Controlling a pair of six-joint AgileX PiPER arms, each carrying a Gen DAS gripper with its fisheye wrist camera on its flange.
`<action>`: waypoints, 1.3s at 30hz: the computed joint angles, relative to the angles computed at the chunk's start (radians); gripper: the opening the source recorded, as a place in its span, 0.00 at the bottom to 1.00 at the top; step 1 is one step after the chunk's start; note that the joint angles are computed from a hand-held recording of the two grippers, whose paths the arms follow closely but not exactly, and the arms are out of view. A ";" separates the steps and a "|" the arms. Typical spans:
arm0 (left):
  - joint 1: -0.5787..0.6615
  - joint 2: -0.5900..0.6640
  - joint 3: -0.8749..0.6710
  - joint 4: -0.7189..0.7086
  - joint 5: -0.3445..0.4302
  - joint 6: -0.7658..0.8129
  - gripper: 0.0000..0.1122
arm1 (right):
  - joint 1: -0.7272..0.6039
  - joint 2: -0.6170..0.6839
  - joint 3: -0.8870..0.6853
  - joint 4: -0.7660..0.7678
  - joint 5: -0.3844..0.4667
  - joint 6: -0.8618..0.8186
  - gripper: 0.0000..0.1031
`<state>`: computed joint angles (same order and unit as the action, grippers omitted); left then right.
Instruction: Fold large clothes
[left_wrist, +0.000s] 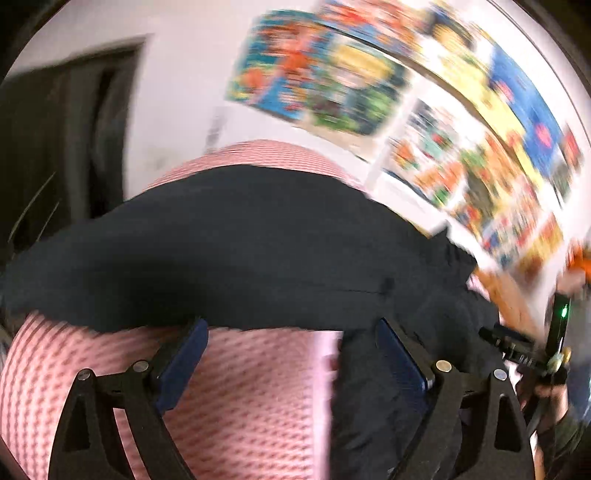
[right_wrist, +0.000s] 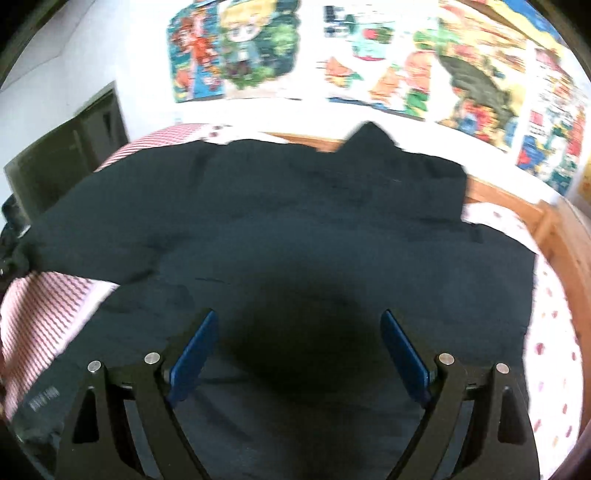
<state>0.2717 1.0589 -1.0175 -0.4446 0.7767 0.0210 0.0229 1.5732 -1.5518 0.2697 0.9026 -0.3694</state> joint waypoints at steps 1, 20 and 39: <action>0.100 -0.018 0.039 -0.099 0.019 0.082 0.82 | 0.049 0.000 0.013 -0.046 -0.028 0.042 0.84; 0.490 0.124 0.199 -0.619 -0.060 0.510 0.24 | 0.458 0.259 0.079 -0.948 -0.316 0.915 0.92; -0.153 -0.109 -0.161 0.123 -0.263 0.039 0.07 | 0.016 -0.047 0.094 0.025 -0.126 0.155 0.93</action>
<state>0.1188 0.9497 -1.1781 -0.3212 0.5136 0.0601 0.0384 1.5262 -1.4580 0.2944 0.7769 -0.2142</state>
